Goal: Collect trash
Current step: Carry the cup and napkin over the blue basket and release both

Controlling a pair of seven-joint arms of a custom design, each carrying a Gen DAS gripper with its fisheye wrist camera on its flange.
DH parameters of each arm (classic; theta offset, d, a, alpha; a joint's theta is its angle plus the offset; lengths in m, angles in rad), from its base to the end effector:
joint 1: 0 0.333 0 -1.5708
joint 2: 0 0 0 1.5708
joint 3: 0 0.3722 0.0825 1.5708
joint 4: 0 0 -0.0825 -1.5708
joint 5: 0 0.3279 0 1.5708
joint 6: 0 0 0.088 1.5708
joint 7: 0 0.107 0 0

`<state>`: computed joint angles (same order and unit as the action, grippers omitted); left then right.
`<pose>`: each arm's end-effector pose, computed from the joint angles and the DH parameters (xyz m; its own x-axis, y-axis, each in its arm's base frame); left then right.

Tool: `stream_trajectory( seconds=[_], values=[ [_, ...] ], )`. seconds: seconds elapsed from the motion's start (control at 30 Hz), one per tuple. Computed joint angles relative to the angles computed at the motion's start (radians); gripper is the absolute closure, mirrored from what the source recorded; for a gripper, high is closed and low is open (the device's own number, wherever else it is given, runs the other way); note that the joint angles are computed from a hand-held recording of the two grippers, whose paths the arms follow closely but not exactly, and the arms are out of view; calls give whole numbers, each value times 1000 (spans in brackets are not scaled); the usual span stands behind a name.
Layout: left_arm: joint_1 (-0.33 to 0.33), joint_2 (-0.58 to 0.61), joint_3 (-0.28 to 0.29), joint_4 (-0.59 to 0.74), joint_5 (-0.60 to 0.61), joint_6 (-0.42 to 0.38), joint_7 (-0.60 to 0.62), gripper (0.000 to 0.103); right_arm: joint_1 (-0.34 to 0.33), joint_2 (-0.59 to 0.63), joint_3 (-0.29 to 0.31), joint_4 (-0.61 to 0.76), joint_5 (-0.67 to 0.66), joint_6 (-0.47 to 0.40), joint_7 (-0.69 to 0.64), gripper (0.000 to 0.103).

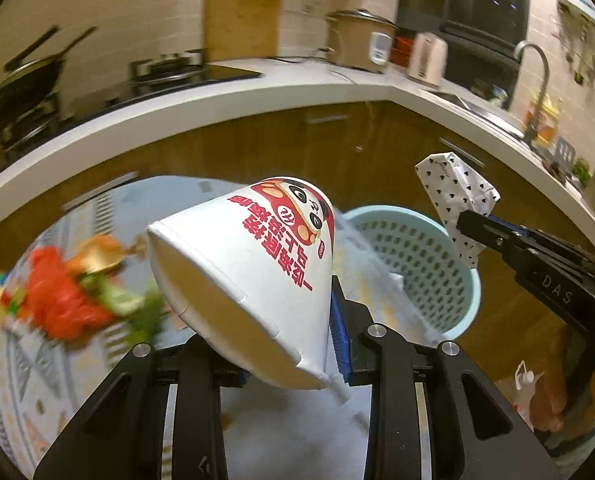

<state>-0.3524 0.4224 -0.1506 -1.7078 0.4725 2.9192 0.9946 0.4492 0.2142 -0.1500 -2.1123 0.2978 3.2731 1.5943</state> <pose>0.5948 -0.3363 0.5202 -0.3312 -0.9406 0.0752 -0.6669 0.1769 -0.7238 0.5700 0.1531 0.5222 0.0809 -0.9760 -0.2021 -0.6089 0.1121 -0.7853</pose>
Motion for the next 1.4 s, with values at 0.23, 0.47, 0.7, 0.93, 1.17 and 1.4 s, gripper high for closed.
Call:
stream_trajectory(
  seconds=[0.23, 0.47, 0.7, 0.93, 1.17, 1.4],
  values=[
    [-30, 196, -89, 292, -92, -164, 176, 74, -149, 41, 66, 18, 37, -76, 19, 93],
    [-90, 363, -93, 559, -184, -356, 305, 73, -289, 92, 166, 49, 97, -178, -6, 89],
    [-126, 413, -64, 634, -211, -401, 341, 55, -366, 130, 228, 81, 176, -247, -48, 84],
    [-107, 372, -67, 550, -225, -316, 319, 30, -345, 124, 206, 77, 198, -233, -45, 62],
    [-85, 311, -69, 440, -219, -218, 286, 30, -351, 100, 222, 57, 218, -201, -70, 62],
    [-61, 222, -54, 287, -202, -103, 211, 30, -362, 66, 264, 42, 256, -164, -118, 62]
  ],
)
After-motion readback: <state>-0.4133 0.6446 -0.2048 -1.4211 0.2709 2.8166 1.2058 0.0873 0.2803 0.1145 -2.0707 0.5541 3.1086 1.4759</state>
